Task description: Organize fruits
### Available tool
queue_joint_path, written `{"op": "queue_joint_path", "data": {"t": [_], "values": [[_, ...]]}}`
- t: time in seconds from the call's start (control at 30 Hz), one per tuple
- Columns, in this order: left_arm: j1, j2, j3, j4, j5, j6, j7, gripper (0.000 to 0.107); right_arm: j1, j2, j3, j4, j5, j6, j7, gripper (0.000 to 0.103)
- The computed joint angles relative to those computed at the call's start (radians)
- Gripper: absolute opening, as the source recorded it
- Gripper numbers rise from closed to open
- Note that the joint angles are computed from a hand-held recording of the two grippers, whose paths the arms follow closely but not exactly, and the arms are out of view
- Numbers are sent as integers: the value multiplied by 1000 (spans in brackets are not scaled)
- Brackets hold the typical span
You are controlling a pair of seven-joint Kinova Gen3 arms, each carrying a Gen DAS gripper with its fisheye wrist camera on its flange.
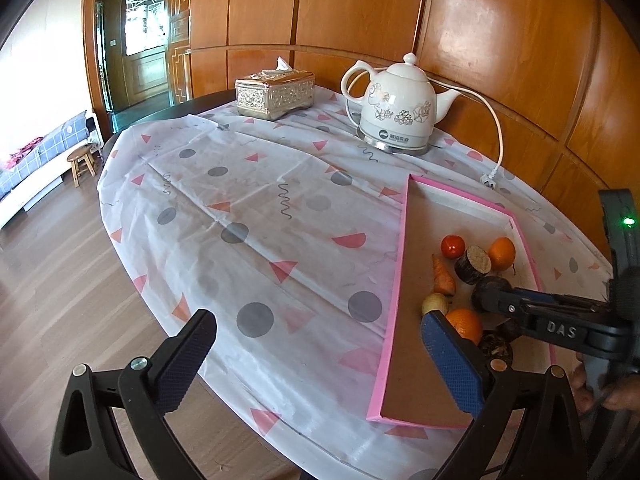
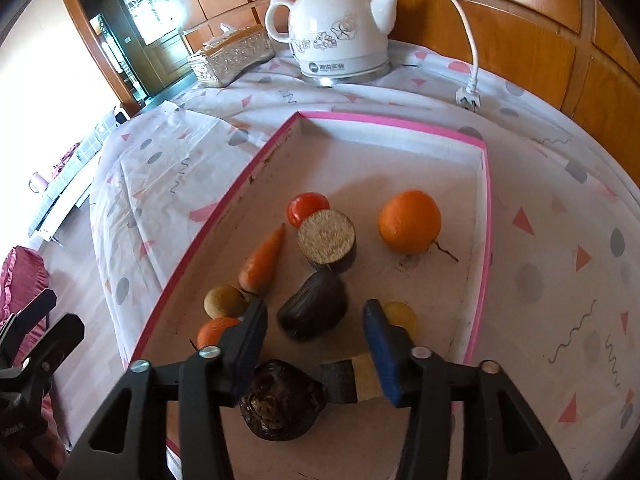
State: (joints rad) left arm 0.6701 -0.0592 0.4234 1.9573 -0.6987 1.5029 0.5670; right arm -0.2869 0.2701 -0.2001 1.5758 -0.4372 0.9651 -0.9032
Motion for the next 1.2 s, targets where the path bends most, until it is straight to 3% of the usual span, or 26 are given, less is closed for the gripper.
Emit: {"op": "queue_joint_path", "data": {"t": [0.17,0.43,0.7,0.8,0.97,1.2], "values": [[14,20,5,-21,-19,28,-4,103,35,-30,4,23,-43,3,32,54],[67,60,-3,-72,-55,89,-18,103,62,-122,34,106,-97,-47,44,68],[139,128,-16,-152,-99,189,-44,103,57,-262,76,258,-84,-194,44,69],[178,156,-26,-177,-124,228,-48,103,52,-304,93,306,-92,-244,54,74],[213,167,-48,-197,-131,244,-46,103,37,-362,119,372,-78,-331,48,74],[243,175,-53,-205,-146,264,-29,103,24,-386,150,393,-62,-362,10,74]]}}
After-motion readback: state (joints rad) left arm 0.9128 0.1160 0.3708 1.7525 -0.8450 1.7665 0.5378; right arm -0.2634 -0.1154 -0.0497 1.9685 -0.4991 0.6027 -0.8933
